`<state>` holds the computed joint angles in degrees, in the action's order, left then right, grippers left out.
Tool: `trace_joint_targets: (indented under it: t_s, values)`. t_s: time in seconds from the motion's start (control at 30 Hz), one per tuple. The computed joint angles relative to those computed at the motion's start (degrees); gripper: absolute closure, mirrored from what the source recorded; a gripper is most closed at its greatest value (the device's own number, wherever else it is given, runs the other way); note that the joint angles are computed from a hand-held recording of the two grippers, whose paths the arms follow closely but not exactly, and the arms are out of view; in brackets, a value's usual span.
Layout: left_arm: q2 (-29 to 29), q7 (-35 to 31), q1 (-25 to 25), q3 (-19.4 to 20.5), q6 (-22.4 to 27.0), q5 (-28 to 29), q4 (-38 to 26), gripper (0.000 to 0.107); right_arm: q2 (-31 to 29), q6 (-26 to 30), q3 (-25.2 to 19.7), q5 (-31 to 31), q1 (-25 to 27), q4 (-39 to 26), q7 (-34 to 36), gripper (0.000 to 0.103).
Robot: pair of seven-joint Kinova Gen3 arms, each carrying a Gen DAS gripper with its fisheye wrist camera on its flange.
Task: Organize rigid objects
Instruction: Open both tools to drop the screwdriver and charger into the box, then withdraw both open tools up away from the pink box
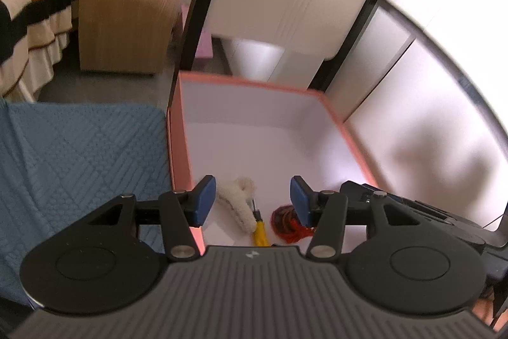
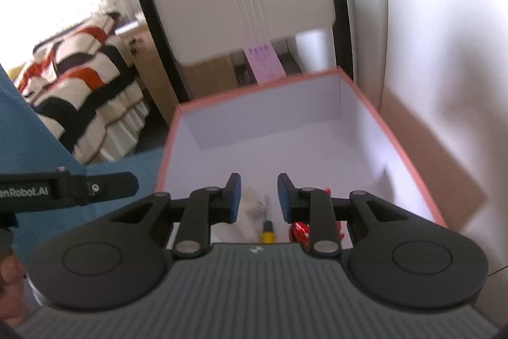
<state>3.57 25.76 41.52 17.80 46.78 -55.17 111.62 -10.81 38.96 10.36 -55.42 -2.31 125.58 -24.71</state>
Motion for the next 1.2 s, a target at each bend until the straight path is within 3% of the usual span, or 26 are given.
trace_joint_targets:
  t_s: [0.07, 0.27, 0.7, 1.03, 1.2]
  values:
    - [-1.3, 2.0, 1.6, 1.1, 4.2, -2.0, -0.3, 0.049, -1.6, 1.3, 0.1, 0.9, 0.2, -0.7, -1.3, 0.074]
    - [-4.0, -0.1, 3.4, 5.6, 12.7, -3.1, -2.9, 0.047, -7.4, 3.4, 1.2, 4.3, -1.8, -1.5, -5.4, 0.074]
    - [-9.7, 2.7, 5.0, 15.0, 22.8, -1.2, -1.8, 0.047, -18.6, 5.2, 2.3, 14.0, -5.8, 0.2, -17.9, 0.074]
    - [-9.8, 5.3, 5.6, 19.0, 25.0, 0.2, 0.1, 0.047, -24.2, 3.0, 1.3, 22.9, -7.3, 3.7, -27.6, 0.074]
    - [-8.8, 7.2, 7.3, 18.0, 24.5, 0.7, 1.0, 0.047, -26.1, 3.2, 1.7, 27.1, -8.7, 4.9, -31.9, 0.074]
